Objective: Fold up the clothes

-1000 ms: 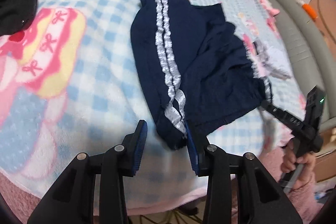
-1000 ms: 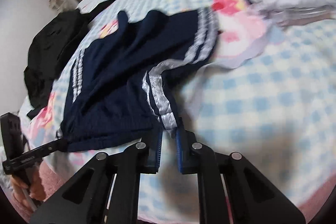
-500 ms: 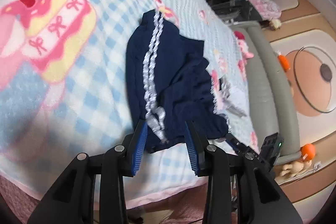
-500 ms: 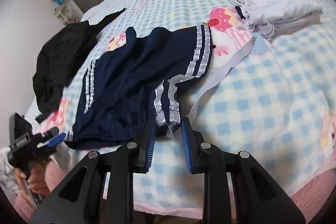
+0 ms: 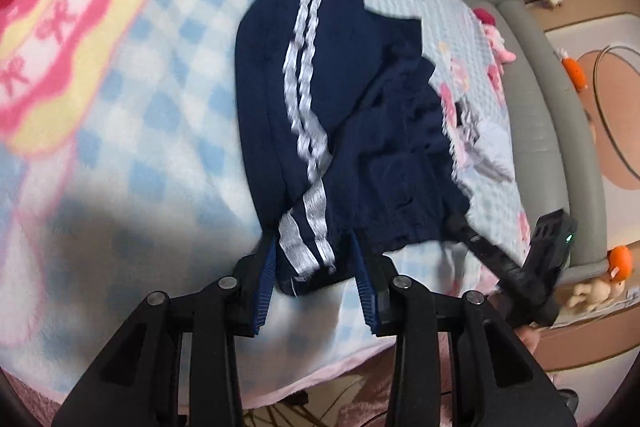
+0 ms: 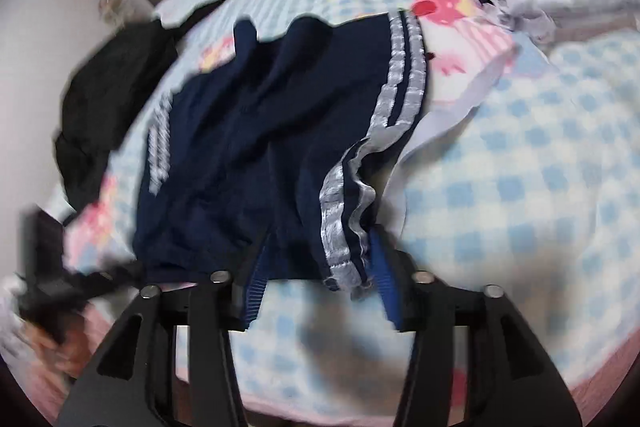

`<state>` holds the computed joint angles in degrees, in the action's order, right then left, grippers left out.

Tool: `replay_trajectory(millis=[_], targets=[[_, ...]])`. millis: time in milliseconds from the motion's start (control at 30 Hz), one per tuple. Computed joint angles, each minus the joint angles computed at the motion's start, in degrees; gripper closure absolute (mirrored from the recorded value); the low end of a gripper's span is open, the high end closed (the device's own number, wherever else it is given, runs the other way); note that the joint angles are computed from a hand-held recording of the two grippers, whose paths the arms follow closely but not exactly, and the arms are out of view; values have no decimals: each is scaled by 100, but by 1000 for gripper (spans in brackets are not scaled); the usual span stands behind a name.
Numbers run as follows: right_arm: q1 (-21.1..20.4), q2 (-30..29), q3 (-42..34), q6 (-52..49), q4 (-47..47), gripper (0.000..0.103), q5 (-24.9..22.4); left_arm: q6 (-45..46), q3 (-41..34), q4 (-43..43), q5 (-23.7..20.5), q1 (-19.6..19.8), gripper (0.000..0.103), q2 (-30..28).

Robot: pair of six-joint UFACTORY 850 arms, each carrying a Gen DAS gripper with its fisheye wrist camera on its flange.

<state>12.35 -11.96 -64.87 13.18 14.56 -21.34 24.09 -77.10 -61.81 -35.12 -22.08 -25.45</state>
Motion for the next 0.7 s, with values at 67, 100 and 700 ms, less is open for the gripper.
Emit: replay_trajectory(millis=[67,100,700], targets=[[20,40,-17,-144,136,94,25,-125,-24,459,271,-97,90,126],[18,74,-9,-260,248,94,60,-107,-29,547,315,-112,90,182],[172,1049,890,711,-244,89,-61,2,377,681,-296,-20,75,447]])
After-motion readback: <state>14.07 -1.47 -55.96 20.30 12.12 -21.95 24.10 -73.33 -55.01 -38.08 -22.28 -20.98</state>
